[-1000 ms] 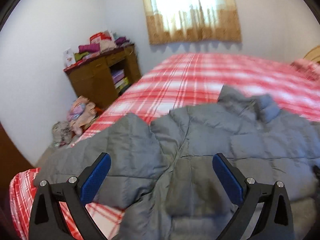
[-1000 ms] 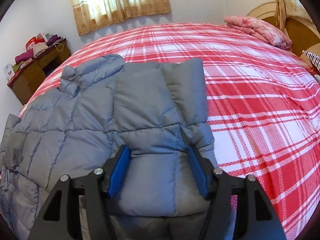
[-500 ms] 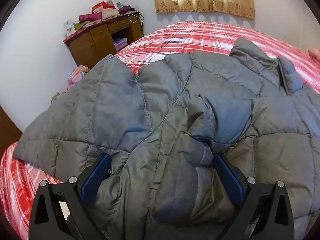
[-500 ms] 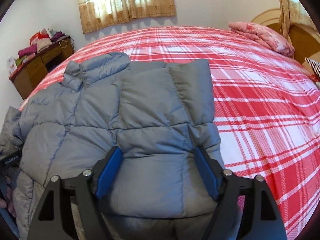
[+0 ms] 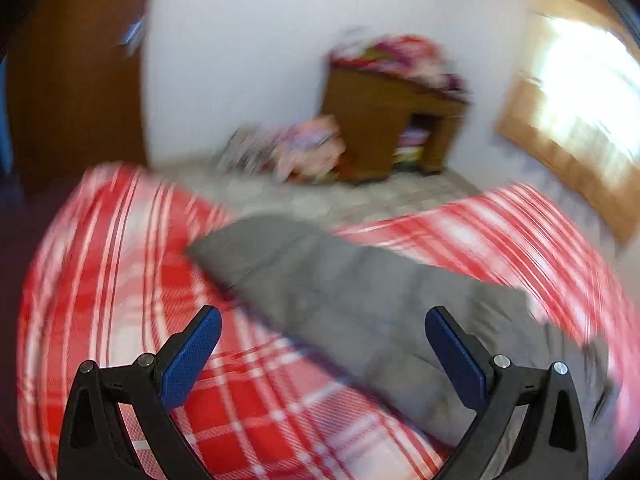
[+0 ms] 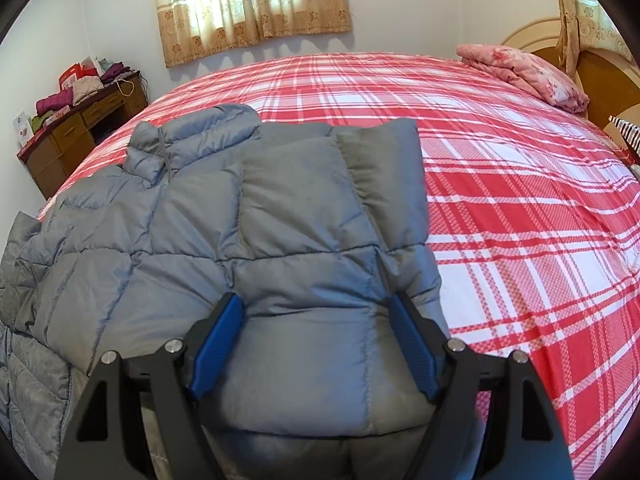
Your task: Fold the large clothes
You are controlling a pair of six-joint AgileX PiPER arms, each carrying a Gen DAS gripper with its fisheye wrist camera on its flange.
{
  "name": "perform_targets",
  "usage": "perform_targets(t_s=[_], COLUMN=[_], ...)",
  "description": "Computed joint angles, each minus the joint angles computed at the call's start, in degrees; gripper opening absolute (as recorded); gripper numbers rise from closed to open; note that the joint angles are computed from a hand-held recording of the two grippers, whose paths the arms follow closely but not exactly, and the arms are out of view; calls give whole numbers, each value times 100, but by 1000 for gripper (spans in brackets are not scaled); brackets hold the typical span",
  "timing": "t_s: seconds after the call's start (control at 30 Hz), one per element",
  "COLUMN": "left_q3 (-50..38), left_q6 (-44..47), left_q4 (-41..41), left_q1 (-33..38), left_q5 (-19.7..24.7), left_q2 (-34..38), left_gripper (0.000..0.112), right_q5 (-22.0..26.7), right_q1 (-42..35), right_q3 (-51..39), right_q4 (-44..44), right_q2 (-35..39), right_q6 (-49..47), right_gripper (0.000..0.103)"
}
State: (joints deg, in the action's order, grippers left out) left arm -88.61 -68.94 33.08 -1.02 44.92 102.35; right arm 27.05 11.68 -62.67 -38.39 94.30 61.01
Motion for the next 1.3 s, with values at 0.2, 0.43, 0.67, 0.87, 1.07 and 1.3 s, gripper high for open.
perform_targets(t_s=[0.2, 0.43, 0.67, 0.87, 1.07, 1.3], left_q3=[-385, -372, -272, -728, -1290, -1543], left_q6=[484, 1076, 1815, 1863, 3146, 3857], left_q4=[-1441, -1368, -1704, -142, 529, 195], left_q1=[775, 817, 808, -762, -3093, -4241], left_q5=[-324, -773, -1211, -1535, -1370, -367], left_q2=[706, 968, 685, -3, 252, 1354], left_gripper=[102, 54, 6, 6, 7, 7], right_q5=[16, -6, -60, -95, -179, -371], right_q1=[8, 2, -24, -14, -40, -126], right_q3=[-16, -18, 10, 40, 88, 198], right_q4=[-24, -15, -16, -31, 28, 164], right_q2=[22, 35, 34, 14, -23, -97], right_q6=[18, -8, -7, 46, 36, -27], right_gripper=[79, 81, 82, 82, 82, 82])
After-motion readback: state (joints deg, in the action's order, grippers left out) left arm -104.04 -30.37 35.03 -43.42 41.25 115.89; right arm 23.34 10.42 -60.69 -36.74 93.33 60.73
